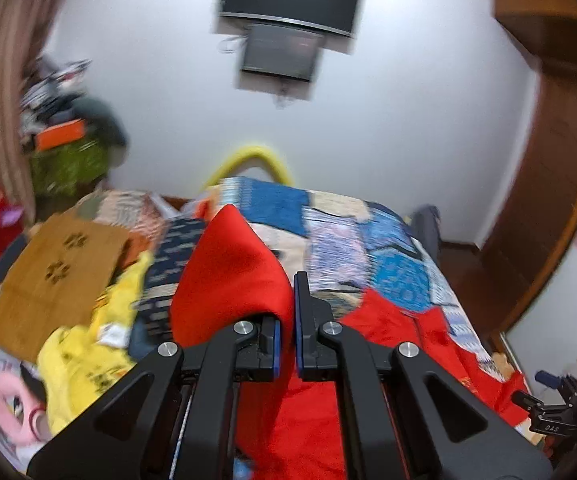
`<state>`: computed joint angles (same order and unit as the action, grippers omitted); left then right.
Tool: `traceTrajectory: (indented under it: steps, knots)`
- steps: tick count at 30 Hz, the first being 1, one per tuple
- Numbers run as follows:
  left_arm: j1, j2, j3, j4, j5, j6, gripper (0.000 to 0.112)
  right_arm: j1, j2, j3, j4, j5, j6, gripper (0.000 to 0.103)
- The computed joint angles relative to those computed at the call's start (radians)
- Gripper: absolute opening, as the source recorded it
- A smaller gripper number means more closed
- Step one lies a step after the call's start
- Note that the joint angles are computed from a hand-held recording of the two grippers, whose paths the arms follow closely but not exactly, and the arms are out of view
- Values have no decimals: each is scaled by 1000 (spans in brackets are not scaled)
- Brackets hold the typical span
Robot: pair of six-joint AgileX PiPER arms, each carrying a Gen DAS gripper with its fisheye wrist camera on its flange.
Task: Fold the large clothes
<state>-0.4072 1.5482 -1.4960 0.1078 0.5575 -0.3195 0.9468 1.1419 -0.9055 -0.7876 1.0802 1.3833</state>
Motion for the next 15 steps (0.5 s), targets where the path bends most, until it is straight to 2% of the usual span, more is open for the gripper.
traceTrajectory:
  steps: [3,7,15]
  knots:
    - [-125,99,-111,76,45,-56,4,-5,-39,30,0,4,-3,90]
    - [-234,245,-268,64,117,-30,4,-14,-85,70,2,32,-7,90]
    - [-395,532,-501,-82,264,82,4,-112,-187,153,64,13,-71,90]
